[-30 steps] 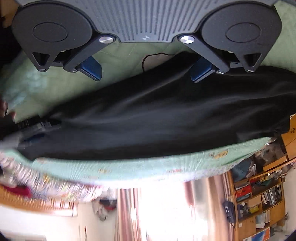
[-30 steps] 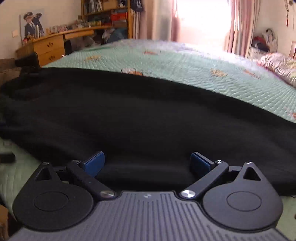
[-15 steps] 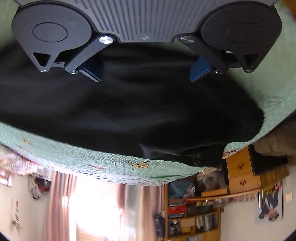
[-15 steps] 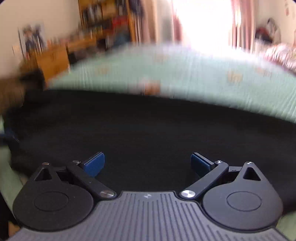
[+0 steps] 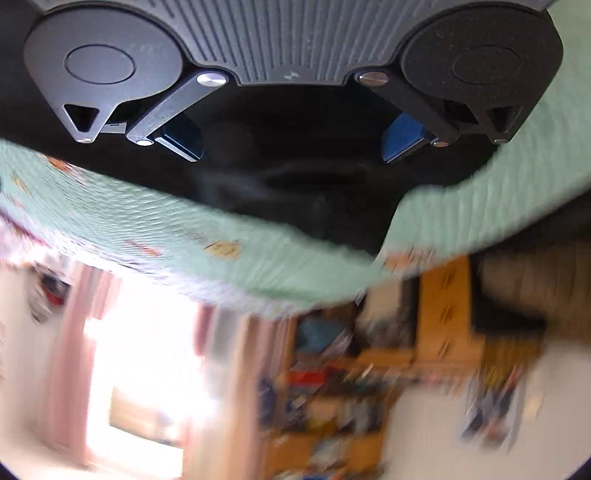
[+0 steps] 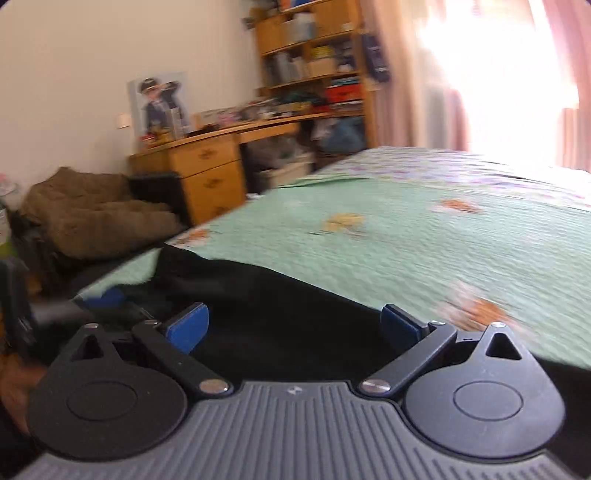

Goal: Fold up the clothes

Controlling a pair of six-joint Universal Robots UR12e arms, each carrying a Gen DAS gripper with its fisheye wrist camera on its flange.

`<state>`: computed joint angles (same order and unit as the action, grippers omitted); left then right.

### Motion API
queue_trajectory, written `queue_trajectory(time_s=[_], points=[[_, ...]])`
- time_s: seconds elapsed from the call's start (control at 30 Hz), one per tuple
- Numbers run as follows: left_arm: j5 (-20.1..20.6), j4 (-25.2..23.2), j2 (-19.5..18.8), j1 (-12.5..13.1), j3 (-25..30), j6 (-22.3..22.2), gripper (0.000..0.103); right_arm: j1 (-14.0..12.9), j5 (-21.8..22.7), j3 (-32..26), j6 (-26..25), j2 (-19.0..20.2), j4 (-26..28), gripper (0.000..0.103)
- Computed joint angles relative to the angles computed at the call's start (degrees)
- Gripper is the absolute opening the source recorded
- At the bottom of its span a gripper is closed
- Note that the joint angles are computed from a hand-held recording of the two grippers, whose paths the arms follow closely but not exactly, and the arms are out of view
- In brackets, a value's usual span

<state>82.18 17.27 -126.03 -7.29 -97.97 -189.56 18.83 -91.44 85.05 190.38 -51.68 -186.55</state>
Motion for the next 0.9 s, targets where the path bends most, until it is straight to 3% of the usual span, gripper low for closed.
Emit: queue_trajectory(time_s=[0.17, 0.27, 0.37, 0.47, 0.53, 0.6, 0.67, 0.73, 0.8, 0.9], points=[[-1.00, 3.89, -1.78, 0.09, 0.56, -0.35, 0.102, 1.00, 5.93, -17.01, -0.23, 9.59, 14.10, 0.099], [-1.40, 5.13, -2.42, 0.13, 0.78, 0.57, 0.102, 1.33, 3.98, -25.62, -0.90, 14.07, 24.45, 0.099], [-2.70, 5.95, -2.77, 0.74, 0.80, 0.49, 0.102, 1.31, -2.61, -30.89, 2.25, 16.84, 27.69, 0.099], [-4.59, 7.37, -2.54, 1.36, 0.10, -1.19, 0.102, 1.63, -7.42, -31.55, 8.01, 16.67, 25.33, 0.099], [-6.14, 8.09, -2.53, 1.85, -0.07, -2.55, 0.102, 1.78, -2.50, -27.61, 7.63, 14.64, 19.96, 0.099], [-7.69, 8.68, -2.45, 2.34, -0.35, -3.63, 0.102, 2.23, 3.88, -25.10, 3.98, 13.19, 19.52, 0.099], [-8.58, 9.19, -2.28, 2.58, -0.90, -4.19, 0.102, 2.87, 7.45, -26.39, -2.52, 13.49, 26.06, 0.099], [-8.73, 8.37, -2.15, 2.57, -0.97, -3.53, 0.101, 3.40, 5.76, -30.68, -8.17, 15.94, 30.53, 0.103], [-8.72, 7.60, -1.98, 2.45, -1.07, -2.45, 0.102, 2.40, 9.36, -34.62, -6.16, 18.03, 32.49, 0.103], [-7.75, 6.51, -1.65, 1.95, -1.27, -0.23, 0.102, 2.04, 11.16, -32.06, -2.19, 16.03, 30.70, 0.103]])
